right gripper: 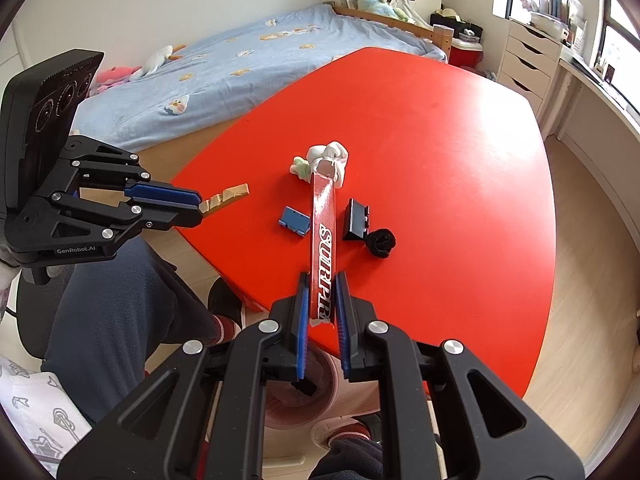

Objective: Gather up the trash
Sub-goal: 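Carry both held items to the pink bin and open both tools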

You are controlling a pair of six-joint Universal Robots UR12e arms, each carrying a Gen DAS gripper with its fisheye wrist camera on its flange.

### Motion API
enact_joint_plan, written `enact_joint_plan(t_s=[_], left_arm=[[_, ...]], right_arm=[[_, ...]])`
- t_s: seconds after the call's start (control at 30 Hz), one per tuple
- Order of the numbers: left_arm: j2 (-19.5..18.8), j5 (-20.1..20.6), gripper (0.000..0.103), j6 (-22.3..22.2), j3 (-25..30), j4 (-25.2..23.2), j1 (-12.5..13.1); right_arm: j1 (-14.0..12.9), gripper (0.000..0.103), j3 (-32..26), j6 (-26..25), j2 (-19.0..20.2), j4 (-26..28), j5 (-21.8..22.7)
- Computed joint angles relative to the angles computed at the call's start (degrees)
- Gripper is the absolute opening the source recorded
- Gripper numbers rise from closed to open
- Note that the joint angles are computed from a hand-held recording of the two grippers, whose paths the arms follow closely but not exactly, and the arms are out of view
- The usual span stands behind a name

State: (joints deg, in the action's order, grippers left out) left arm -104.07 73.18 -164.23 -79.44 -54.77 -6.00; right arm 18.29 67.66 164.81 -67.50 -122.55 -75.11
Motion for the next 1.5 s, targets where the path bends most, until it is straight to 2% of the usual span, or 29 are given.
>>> enact_joint_plan(t_s=[0.3, 0.73, 0.97, 1.5], left_arm=[[2.5, -1.4, 0.012, -2.9, -3.0, 3.0, 0.0], [6.0, -3.3, 0.012, -5.2, -7.6, 3.7, 0.0], [7.0, -4.1, 0.012, -5.3, -9.2, 3.0, -0.2], [7.4, -4.6, 0.012, -4.8, -9.5, 2.3, -0.5]], right_arm=[[0.6, 0.012, 4.3, 2.4, -3.5, -3.2, 0.2], [1.2, 0.012, 10.2, 4.9, -7.7, -4.2, 0.5], [1.5, 0.012, 12.2, 5.8, -8.8, -3.2, 1.1], [1.0, 0.012, 13.0, 6.4, -9.1, -3.4, 3.5]])
